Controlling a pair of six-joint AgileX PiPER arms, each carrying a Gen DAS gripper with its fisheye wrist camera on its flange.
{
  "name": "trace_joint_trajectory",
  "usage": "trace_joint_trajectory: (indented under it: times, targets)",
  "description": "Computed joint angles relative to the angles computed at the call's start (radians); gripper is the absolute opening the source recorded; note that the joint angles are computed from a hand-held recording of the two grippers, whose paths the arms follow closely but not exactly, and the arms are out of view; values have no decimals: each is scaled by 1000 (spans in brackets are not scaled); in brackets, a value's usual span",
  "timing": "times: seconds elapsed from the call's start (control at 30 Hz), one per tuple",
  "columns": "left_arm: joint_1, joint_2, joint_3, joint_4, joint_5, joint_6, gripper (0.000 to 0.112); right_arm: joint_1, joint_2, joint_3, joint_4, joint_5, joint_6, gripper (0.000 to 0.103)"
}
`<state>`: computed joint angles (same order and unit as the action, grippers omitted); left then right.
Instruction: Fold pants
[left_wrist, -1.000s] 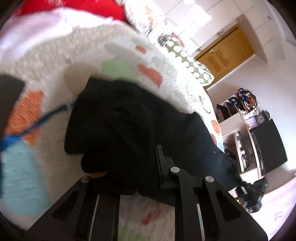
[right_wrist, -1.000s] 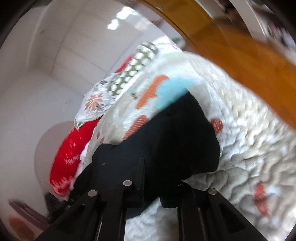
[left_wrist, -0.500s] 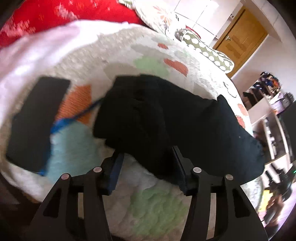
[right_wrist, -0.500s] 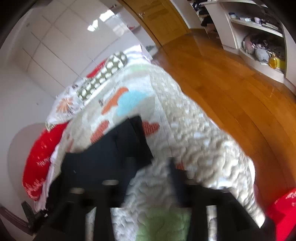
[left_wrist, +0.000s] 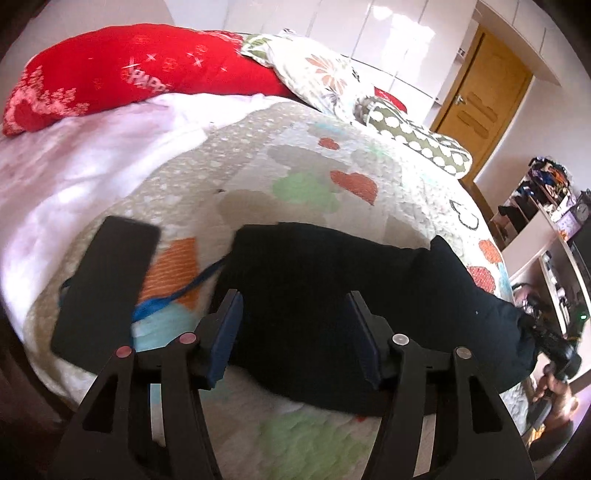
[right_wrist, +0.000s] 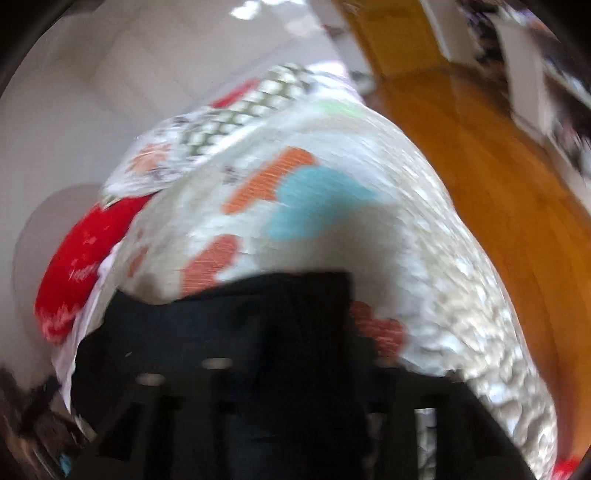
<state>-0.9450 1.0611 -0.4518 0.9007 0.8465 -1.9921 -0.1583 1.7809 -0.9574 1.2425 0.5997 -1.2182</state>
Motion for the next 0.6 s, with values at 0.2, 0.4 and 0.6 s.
trace_joint_trajectory:
  times: [0.2, 0.4, 0.6]
  targets:
    - [124, 176, -57, 76, -189, 7, 57, -62, -189, 119, -25, -35, -52, 16]
    - [250, 335, -68, 145, -332, -38, 57, -77, -65, 104, -150, -151, 108, 8]
    - [242, 290, -58, 122, -323, -8, 57, -146, -166, 157, -4, -83, 3, 23]
